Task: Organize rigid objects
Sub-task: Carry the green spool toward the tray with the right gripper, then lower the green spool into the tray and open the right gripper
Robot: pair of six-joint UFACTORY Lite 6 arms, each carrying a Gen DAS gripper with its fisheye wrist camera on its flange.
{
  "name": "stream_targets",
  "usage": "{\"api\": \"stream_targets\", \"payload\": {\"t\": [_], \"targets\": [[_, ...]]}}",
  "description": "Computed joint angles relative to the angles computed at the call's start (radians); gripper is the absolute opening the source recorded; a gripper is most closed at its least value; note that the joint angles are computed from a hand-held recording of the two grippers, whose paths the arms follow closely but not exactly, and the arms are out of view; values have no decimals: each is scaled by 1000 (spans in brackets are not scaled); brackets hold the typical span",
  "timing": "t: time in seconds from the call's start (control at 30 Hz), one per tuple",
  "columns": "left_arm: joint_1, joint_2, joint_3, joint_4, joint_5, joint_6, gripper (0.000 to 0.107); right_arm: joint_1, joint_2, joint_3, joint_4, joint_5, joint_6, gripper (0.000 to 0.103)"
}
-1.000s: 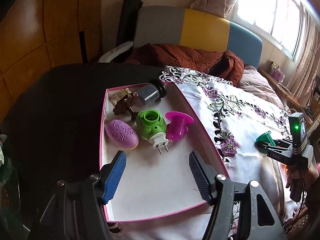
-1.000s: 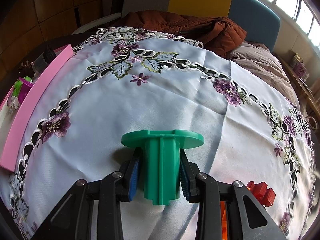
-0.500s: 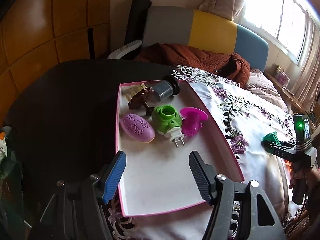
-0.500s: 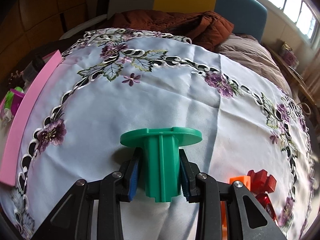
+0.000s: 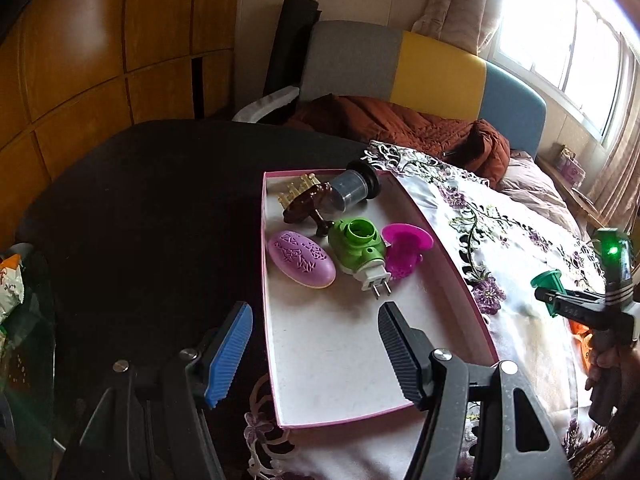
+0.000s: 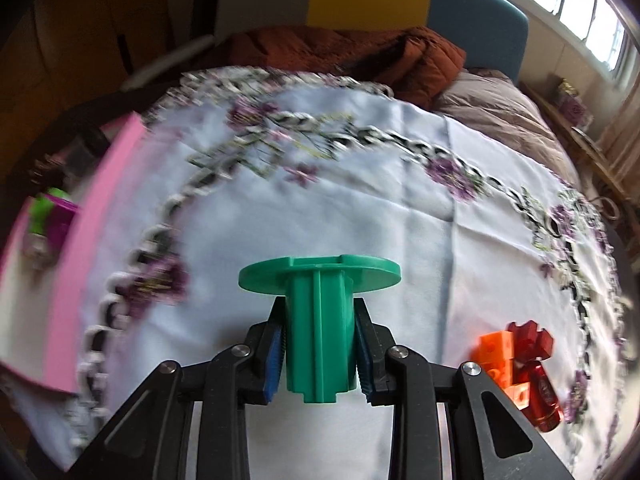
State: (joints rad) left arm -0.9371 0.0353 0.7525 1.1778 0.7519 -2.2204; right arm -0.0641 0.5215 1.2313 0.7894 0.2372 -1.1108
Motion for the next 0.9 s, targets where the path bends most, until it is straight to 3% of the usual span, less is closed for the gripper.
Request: {"api": "stream_targets", "payload": {"t": [0.2, 0.43, 0.67, 0.9], "targets": [[3, -6, -13, 13, -5, -25, 66, 76, -178, -108, 167, 153, -153, 30], [2, -45, -57, 24, 9, -64, 66, 275, -231, -109, 122, 273, -63, 30], [10, -61, -84, 23, -2, -75, 66, 482, -100, 7, -84, 224, 176, 30], [19, -58, -94, 34, -24, -85, 66, 542, 112, 200, -379, 138, 564, 31]]}}
